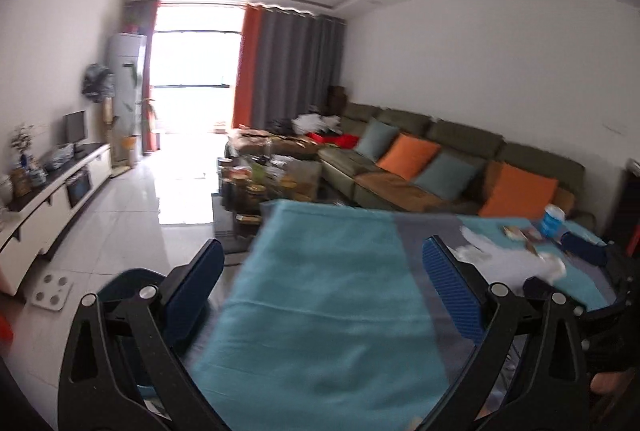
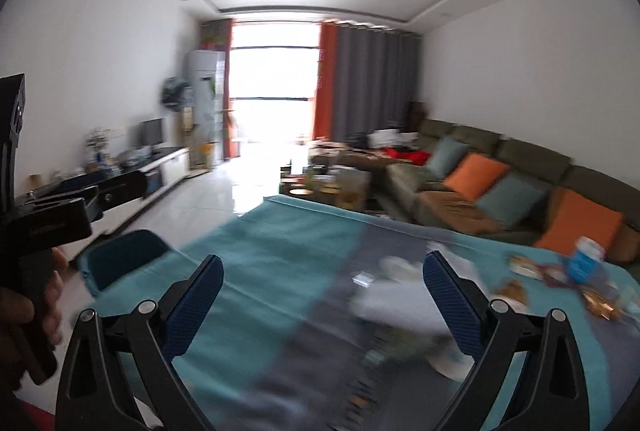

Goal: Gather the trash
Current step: 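Return both tools to the table, right tool still holding the paper cup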

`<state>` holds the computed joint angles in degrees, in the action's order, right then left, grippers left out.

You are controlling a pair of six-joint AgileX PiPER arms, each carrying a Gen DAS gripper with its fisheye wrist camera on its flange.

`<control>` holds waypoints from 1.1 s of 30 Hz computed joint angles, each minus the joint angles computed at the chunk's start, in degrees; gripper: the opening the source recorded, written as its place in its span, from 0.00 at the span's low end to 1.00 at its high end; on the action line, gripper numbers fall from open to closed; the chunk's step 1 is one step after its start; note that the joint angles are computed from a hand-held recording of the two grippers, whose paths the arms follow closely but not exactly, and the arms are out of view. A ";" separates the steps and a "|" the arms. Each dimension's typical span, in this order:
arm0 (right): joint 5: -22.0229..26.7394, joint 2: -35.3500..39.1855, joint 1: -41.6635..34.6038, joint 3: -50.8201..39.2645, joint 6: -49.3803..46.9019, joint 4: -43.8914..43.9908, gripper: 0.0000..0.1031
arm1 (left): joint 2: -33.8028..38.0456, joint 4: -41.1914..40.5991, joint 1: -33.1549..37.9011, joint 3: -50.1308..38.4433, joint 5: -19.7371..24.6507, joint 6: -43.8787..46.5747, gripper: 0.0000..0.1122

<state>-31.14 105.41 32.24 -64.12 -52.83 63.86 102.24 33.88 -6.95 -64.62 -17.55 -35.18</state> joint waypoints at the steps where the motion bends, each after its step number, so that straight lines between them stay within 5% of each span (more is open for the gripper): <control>1: -1.45 -0.72 0.04 1.77 0.89 0.33 0.94 | 0.39 1.51 -0.65 -0.07 0.00 -1.05 0.87; 5: -7.86 -4.91 -1.11 10.27 2.63 4.67 0.94 | 3.08 16.06 -3.35 -2.32 1.23 -14.40 0.87; 9: -8.27 -5.97 -4.64 13.55 2.40 8.94 0.94 | 5.88 23.96 -5.20 -4.01 -0.18 -20.14 0.87; 26: 0.13 -0.07 -12.39 6.88 -6.41 14.46 0.94 | 10.91 36.36 -12.61 -11.22 1.63 -25.49 0.87; 33: 3.30 3.40 -14.29 0.50 -15.14 22.57 0.93 | 13.62 49.82 -12.92 -15.86 2.51 -39.32 0.87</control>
